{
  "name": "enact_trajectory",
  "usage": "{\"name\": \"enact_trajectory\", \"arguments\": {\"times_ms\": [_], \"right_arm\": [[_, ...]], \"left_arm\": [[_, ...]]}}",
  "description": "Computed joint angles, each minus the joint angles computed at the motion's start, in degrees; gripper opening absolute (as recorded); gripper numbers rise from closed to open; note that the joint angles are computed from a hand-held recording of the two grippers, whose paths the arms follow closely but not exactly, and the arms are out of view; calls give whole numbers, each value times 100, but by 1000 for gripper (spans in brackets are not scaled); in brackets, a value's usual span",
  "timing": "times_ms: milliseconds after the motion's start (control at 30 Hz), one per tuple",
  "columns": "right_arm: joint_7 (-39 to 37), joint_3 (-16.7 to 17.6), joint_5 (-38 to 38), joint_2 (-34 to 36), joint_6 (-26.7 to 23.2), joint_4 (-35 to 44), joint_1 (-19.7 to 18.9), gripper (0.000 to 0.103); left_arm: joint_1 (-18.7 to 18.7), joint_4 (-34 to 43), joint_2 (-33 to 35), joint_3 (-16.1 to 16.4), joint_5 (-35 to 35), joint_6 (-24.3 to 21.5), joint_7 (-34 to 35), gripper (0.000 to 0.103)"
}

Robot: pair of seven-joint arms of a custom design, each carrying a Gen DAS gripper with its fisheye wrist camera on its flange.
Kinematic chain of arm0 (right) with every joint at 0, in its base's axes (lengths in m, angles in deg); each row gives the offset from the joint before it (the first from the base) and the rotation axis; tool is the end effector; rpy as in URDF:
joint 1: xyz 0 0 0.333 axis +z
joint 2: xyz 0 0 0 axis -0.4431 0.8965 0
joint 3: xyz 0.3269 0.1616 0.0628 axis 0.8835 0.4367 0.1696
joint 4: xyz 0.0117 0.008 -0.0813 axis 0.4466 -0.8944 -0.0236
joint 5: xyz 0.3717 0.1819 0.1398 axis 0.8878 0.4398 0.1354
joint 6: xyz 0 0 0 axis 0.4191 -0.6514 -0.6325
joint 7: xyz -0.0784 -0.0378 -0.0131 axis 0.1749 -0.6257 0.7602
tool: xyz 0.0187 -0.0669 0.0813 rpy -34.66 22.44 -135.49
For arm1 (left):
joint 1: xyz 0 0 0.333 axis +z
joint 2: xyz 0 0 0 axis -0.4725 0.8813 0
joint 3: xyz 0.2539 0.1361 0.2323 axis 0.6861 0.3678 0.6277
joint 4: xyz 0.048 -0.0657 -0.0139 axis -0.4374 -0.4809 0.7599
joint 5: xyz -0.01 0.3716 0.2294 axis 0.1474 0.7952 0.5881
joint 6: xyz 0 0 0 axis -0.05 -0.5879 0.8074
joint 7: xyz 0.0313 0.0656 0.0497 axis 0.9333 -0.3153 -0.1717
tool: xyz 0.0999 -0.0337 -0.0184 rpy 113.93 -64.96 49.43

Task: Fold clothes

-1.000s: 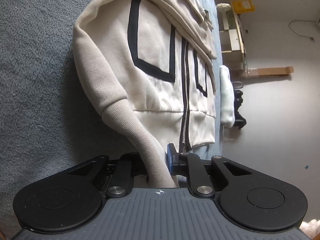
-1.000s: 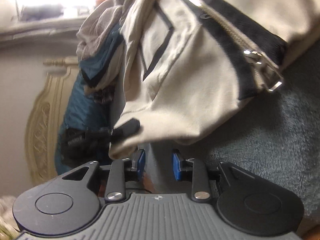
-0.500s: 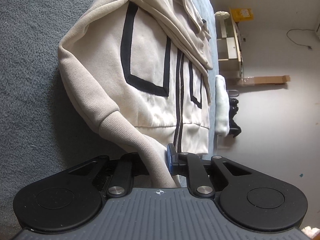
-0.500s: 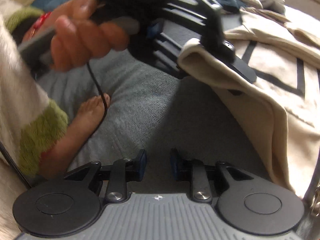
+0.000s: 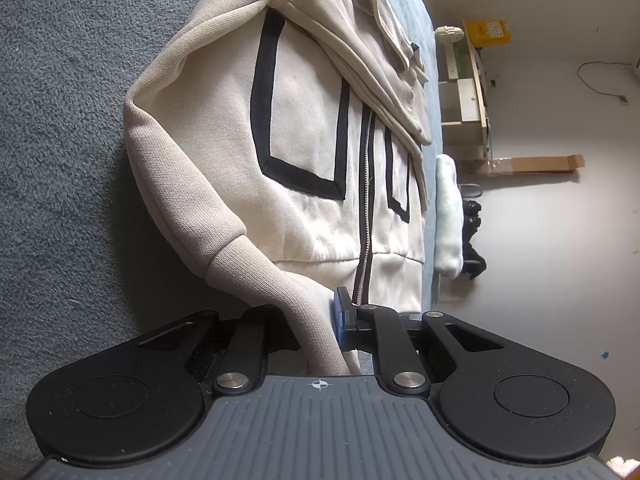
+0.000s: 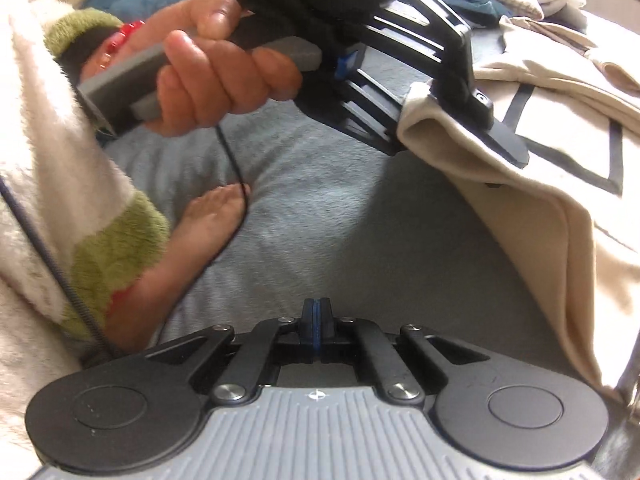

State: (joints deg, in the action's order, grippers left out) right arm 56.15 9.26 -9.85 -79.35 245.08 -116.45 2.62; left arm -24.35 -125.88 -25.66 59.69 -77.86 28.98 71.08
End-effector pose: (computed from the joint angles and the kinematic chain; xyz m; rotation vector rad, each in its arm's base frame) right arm 0.5011 0.3902 0.5268 -2.0862 1.2484 -0.0333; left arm 0.7258 -0.2016 0.4925 1.4845 -1.6642 0.8342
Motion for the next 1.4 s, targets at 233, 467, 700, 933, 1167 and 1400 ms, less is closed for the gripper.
{"name": "enact_trajectory", "arguments": {"times_ms": [233, 467, 700, 933, 1167, 1400], "right_arm": [[-740, 28, 1132, -101, -171, 40, 47, 0], [-1792, 10, 2454, -168, -380, 83, 88, 0], [-1754, -41, 2699, -351, -258, -33, 58, 0], [127, -118, 1754, -1170, 601, -789, -177, 0], [3472, 892, -215, -2273, 1895, -1768, -1736, 0], [5662, 2300, -1131, -3896, 1808, -2440, -3815, 0]], "left_arm": [[-9, -30, -27, 6, 25, 44, 15, 12], [-14, -64, -50, 17, 45, 64, 15, 12], [-23, -93, -81, 27, 53, 93, 19, 12], [-26, -89, -70, 34, 78, 107, -5, 12], [-48, -100, -80, 43, 164, 158, -15, 12], [-79, -155, -138, 64, 282, 227, -59, 12]]}}
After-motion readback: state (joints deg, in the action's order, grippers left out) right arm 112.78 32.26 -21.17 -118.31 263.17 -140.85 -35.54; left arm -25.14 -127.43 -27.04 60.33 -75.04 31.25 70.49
